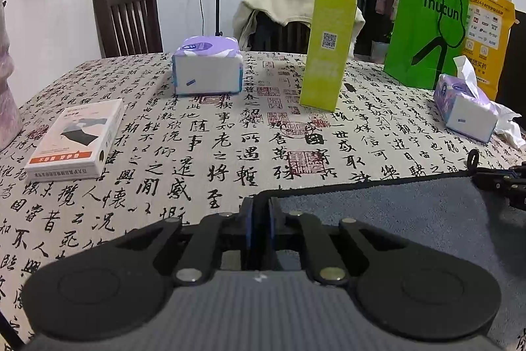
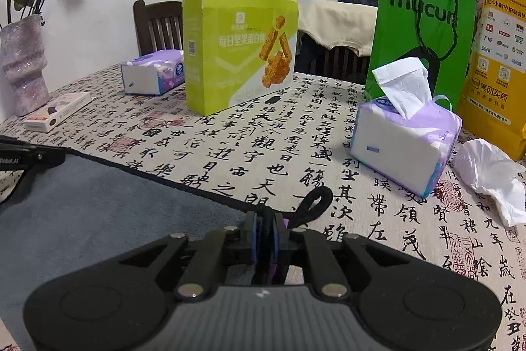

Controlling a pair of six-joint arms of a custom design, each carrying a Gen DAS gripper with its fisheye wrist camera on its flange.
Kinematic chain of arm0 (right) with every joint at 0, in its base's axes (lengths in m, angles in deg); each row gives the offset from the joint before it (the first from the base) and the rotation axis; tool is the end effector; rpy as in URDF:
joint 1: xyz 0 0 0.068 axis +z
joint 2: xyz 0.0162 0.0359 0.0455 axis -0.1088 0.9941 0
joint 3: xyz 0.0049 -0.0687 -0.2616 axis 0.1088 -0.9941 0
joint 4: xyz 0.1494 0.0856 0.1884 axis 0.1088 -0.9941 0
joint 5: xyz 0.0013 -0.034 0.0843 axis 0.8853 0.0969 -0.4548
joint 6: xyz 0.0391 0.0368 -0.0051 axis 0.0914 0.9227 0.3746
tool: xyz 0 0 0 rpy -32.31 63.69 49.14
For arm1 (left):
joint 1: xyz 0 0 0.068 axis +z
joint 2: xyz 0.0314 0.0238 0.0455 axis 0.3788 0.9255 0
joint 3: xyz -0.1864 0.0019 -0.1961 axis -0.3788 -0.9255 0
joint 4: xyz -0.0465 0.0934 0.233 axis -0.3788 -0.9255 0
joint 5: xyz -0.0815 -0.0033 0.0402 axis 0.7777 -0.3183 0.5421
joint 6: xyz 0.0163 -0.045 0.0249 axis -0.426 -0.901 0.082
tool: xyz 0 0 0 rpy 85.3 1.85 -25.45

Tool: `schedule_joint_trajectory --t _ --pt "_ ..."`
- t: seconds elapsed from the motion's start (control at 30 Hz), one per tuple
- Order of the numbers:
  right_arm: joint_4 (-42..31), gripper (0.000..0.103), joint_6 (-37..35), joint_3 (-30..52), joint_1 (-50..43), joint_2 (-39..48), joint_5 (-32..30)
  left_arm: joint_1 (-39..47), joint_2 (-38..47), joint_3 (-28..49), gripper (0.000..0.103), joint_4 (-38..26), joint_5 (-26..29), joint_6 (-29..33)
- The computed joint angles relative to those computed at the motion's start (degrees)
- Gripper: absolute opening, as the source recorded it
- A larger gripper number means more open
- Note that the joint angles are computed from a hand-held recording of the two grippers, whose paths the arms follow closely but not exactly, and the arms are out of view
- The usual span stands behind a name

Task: Fold towel

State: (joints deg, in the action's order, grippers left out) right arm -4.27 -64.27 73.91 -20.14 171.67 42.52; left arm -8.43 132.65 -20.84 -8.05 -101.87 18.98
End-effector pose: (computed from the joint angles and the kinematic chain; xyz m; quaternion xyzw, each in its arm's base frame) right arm 0.2295 -0.0426 0.1235 -0.1194 0.8813 0.0526 0.4542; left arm 0.2219 -0.1192 0.1328 0.0501 0.8921 -0.0432 0.4470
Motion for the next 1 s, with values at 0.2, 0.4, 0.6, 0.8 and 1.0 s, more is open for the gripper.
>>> schedule_joint_trajectory --t 0.2,0.4,0.6,0.8,1.0 --pt "-1.6 0.011 0.0 -0.1 0.2 -2.2 0.4 -0.2 -1.6 -0.6 0.023 -1.7 -0.8 -0.1" --pt "-5.0 0.011 0.1 -1.3 -0.8 -8.2 -0.6 -2.3 -8.0 -3.2 0.028 -5.0 -3.5 -1.2" --pt "-10.9 0.011 -0.4 -2.8 -2.2 -17.0 -2.3 -7.0 -17.0 -5.1 0.035 -10.7 -8.1 -1.6" --pt "-19.5 0.014 -2.0 -3.7 -5.4 -27.3 -5.6 -12.4 -25.0 -6.2 0.036 -17.7 -12.8 -5.0" --pt "-28.5 0.015 -4.0 -4.6 -8.7 -36.5 -9.4 -19.9 -31.7 -6.6 0.037 -26.5 -19.0 -9.7"
